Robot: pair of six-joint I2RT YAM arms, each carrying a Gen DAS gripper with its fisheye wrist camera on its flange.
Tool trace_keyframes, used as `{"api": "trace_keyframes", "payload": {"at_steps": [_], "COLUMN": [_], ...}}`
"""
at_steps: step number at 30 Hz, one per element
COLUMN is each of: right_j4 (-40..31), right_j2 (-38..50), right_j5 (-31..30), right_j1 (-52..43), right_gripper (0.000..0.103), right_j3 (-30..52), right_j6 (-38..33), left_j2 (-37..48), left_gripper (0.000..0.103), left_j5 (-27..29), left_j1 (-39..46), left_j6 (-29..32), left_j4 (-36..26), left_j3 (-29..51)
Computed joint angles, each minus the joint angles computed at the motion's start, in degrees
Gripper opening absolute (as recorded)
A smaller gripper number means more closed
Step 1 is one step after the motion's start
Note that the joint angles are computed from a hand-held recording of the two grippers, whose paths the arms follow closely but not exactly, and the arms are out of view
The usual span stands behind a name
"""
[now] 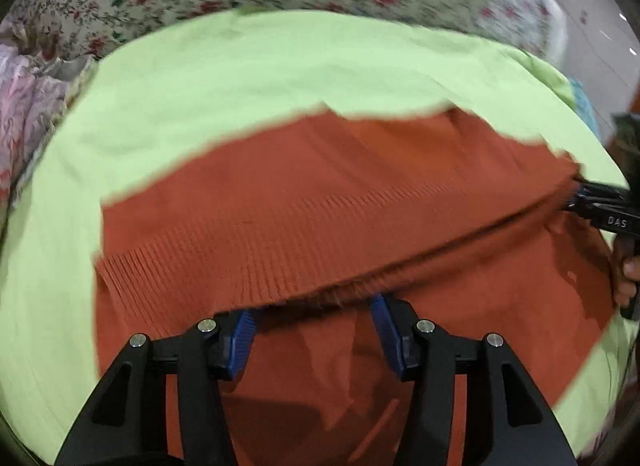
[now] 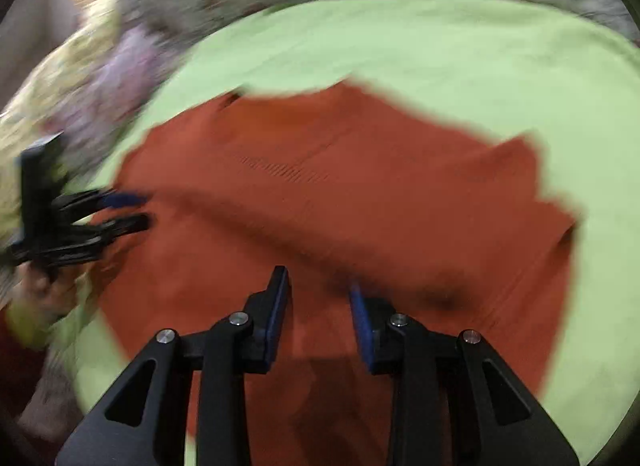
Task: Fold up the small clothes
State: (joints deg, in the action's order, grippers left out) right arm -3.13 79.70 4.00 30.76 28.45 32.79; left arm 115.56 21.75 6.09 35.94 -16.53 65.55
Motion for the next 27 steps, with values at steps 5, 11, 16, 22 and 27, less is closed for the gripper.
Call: {"api": "trace_keyframes", "payload": {"at_steps": [5,11,16,22,27], "right_j4": [3.52,1.94,-4.36,-12.53,-18.23], "right_j2": [-2.81,-15.15,-25.09,-31.17,-32.52], "right_j5": [5.44,5.77,9.42,17.53,21.44], "right_j1": [-13.03,-16.61,-7.66,9.47,19.21], "right_gripper": [0.034,0.036,0.042,0.042,0.047], "right_j3": [0.36,-4.91,-9.63,-12.32,-13.12], "right_j6": [3.84,8.86,13.94,24.92,32.8], "left_j2": [8.34,5.17,-1.47,-6.53,-2.88], "left_gripper": [0.046,0.059,0.059,0.064,0.064], "left_j5": [0.92,1.75,4.38,7.8,3.07], "left_j1": [0.44,2.73,7.45,13.66,17.1], "left_j6": [-13.8,-16.22,-12.2,-6.6,-7.9], "left_j4": [-5.59,-1.89,1.31,2.89,6.15], "left_j3": [19.39,16.75,3.04,-7.53,-6.19]}}
